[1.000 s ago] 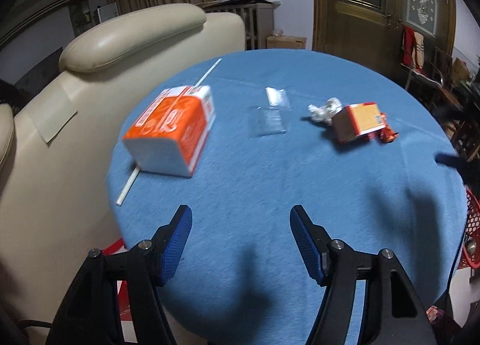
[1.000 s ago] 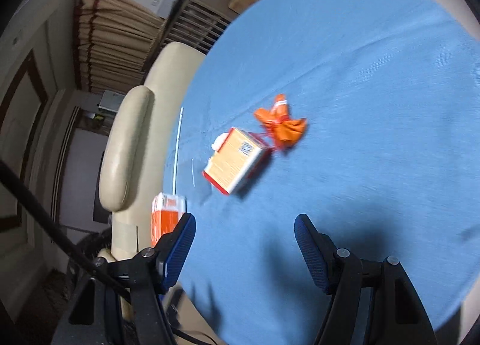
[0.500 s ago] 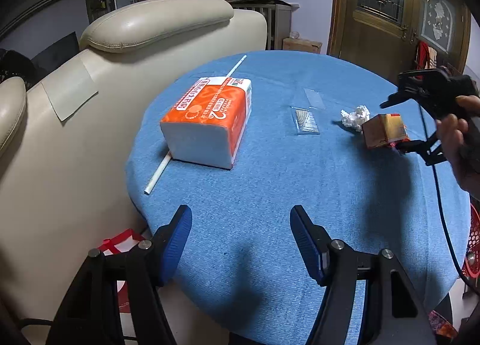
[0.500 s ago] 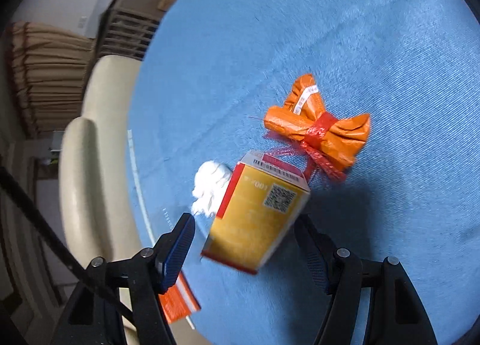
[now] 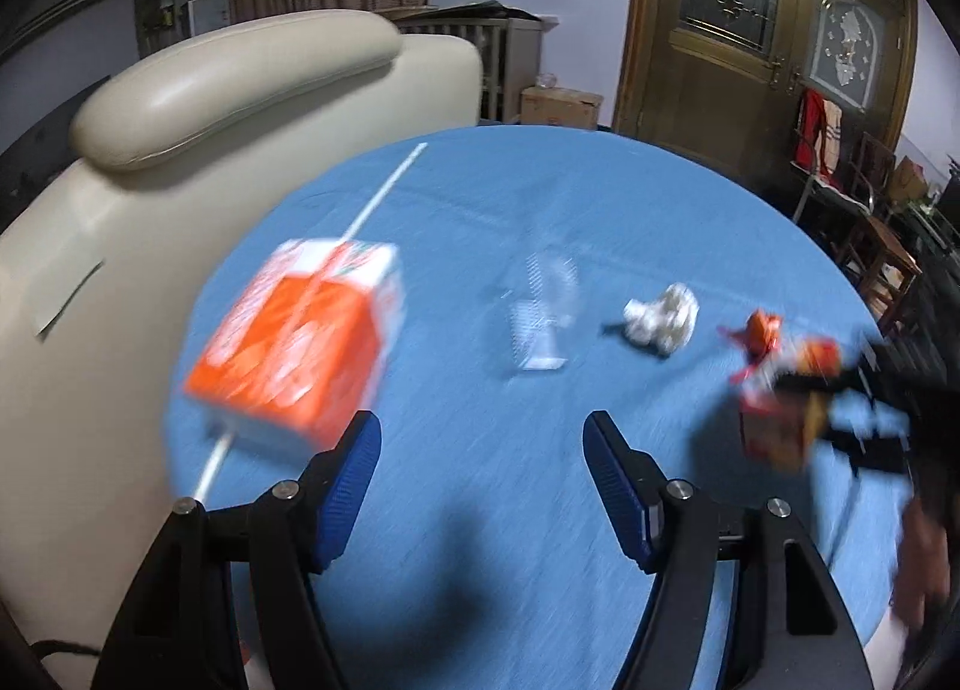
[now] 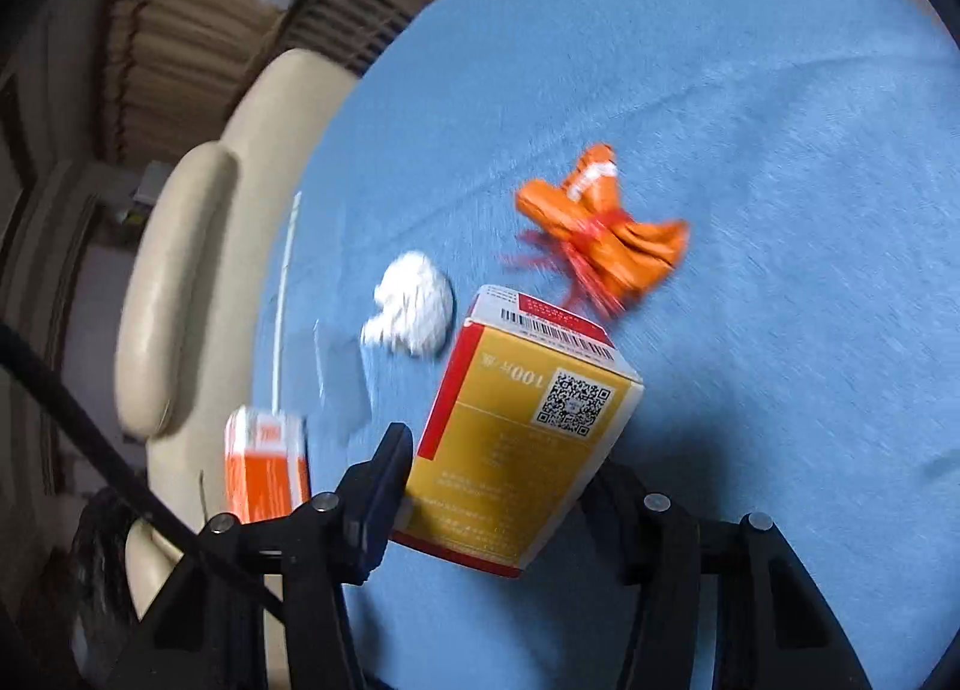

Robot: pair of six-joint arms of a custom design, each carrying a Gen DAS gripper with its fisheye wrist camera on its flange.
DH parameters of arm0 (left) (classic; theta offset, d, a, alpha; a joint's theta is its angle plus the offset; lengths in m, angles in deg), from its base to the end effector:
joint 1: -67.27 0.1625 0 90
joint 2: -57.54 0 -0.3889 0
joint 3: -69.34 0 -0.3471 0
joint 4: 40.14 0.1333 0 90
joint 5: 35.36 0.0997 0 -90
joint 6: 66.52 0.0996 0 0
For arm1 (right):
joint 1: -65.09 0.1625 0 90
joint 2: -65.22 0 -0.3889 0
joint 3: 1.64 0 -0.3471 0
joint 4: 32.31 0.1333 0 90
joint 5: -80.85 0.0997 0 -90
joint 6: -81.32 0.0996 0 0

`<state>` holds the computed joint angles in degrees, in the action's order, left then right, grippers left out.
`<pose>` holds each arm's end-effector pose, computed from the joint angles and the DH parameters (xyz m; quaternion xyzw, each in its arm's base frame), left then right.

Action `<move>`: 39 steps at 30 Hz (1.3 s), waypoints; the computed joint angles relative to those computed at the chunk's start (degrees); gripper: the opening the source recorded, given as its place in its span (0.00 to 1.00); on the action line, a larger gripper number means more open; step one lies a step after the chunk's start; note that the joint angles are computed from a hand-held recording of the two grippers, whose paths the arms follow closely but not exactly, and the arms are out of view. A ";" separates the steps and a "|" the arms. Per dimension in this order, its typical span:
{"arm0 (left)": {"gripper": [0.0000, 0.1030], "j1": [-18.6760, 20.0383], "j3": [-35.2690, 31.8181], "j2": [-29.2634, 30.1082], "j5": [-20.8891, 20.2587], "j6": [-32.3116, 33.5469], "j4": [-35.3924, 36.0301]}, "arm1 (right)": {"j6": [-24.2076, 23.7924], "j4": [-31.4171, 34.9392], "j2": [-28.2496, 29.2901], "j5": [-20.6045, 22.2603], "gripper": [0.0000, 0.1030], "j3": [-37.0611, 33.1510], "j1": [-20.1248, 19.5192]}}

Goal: Collect trash
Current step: 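Grasp the clear plastic container with the left gripper, then lift the yellow-and-red box with the right gripper while the left gripper holds the clear container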

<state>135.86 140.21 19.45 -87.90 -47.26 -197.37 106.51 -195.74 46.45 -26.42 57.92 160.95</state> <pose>-0.0841 -0.7456 0.2057 0.2252 0.8812 -0.2861 0.3014 0.1814 -0.7517 0.0346 -0.2009 -0.9283 0.3062 0.0645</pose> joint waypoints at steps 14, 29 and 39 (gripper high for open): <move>0.64 0.77 -36.98 22.91 2.06 -5.84 21.85 | -13.06 -17.61 -12.70 -1.26 0.55 27.12 -0.68; 0.36 -2.25 -1.37 1.64 -4.96 -6.15 8.48 | -18.41 -33.14 -17.63 -1.94 0.55 40.45 0.22; 0.36 -8.81 20.13 -9.80 0.21 -3.91 -3.63 | -19.69 -40.18 -20.02 -3.20 0.55 47.25 2.02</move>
<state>127.05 160.34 9.65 -87.68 -51.16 -201.00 86.82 -235.92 26.43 -29.62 105.17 162.97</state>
